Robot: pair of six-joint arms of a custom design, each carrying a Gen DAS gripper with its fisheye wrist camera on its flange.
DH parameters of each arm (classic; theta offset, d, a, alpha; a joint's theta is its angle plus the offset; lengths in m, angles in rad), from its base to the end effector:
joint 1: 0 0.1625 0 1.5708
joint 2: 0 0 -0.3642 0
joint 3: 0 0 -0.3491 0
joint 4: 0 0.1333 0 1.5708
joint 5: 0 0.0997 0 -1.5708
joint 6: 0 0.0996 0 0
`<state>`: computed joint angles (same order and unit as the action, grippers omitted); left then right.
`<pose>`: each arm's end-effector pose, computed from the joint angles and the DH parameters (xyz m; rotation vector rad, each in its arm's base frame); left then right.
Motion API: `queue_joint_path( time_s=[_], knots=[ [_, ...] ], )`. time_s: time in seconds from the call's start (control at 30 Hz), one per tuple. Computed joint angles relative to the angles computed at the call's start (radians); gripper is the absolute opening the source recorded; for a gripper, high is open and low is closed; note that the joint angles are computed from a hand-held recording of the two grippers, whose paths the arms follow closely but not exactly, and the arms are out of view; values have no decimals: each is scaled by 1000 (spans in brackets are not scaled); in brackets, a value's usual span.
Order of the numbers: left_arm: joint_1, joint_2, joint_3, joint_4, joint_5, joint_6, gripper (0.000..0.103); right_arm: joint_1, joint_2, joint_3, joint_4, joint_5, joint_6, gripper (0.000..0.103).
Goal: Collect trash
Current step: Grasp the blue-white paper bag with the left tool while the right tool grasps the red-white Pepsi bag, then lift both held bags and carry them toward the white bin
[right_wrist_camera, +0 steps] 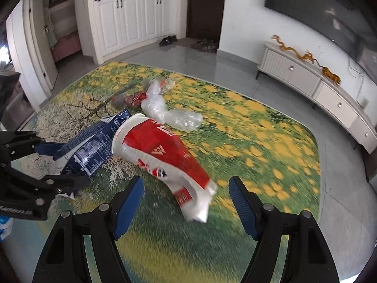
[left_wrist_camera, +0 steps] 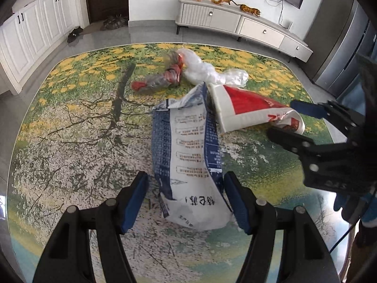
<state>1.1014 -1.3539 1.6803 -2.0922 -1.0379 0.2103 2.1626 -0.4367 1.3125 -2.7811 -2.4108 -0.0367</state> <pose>-0.0728 -0.5500 0.3414 0.8066 2.4908 -0.3461 0.4226 -0.5227 0.0183 0.5550 -2.2777 0.6656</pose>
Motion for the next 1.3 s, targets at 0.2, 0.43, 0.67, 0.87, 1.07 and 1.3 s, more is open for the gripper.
queue_joint_path(
  time_s=[0.2,0.43,0.67,0.87,1.07,1.3],
  knots=[
    [16,-23,10,-20,-18,27,52,-11,35,-46,21,20,-39,65],
    [31,-76,47,-30,-43,48,51,-2,41,-30,6,33,-57,29],
    [39,-131,72,-10,-74,25,51,18,18,34,-39,49,9,28],
    [45,-182,88,33,-108,-21,51,50,-31,119,-86,59,96,28],
    [44,-251,113,50,-133,-30,51,91,-79,193,-112,39,174,28],
    [30,-324,129,68,-153,-35,51,143,-132,279,-127,-2,280,28]
  ],
)
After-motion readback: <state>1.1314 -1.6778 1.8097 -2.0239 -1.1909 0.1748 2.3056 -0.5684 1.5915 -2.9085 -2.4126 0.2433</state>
